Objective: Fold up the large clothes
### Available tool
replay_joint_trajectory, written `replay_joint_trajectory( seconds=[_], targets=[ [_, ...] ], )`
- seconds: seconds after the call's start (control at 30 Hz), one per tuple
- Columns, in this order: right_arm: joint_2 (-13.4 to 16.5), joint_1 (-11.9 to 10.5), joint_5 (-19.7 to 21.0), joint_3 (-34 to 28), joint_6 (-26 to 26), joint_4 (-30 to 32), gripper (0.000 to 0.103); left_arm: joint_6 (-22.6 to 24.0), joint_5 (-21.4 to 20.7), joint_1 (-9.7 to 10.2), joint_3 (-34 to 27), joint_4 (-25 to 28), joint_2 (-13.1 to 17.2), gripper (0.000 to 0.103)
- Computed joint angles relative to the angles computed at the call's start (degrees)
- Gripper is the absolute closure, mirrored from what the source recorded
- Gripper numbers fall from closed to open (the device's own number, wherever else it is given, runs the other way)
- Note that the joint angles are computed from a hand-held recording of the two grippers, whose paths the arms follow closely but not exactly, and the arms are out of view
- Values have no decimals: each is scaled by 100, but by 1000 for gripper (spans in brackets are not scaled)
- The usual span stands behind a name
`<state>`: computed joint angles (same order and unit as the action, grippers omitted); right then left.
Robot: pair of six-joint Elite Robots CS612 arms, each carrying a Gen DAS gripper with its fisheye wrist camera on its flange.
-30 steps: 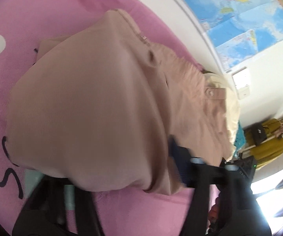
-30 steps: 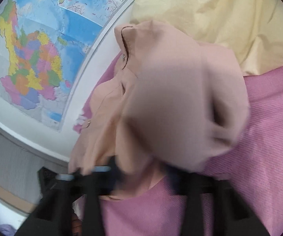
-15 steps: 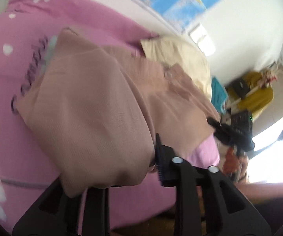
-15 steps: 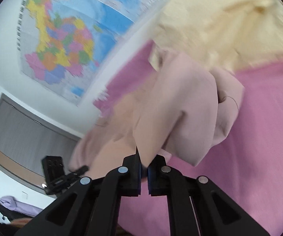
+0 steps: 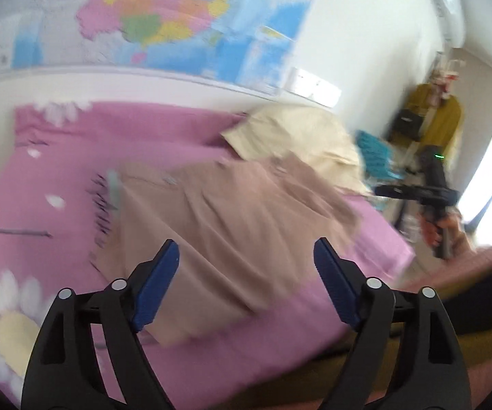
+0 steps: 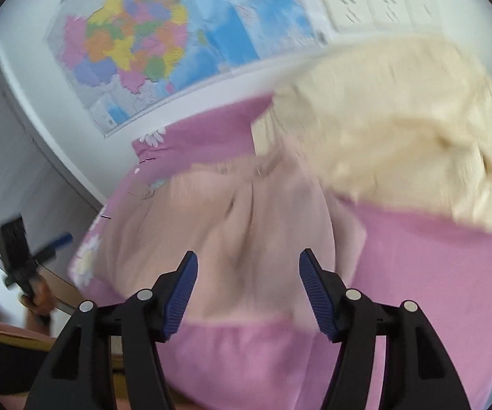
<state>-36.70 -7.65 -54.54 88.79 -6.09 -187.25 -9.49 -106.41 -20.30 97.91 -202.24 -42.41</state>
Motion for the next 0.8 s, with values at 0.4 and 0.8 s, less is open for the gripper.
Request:
replay_joint_trajectory(
  seconds=[0.4,0.8],
  targets=[
    [1017,707,-1232,-2163,-895,1845,69,-63,1211,-159,-1755,3008,687,53],
    [1149,588,-933,-2493,157,685,101,-26,1721,-237,-2304,2733,856,101]
  ],
)
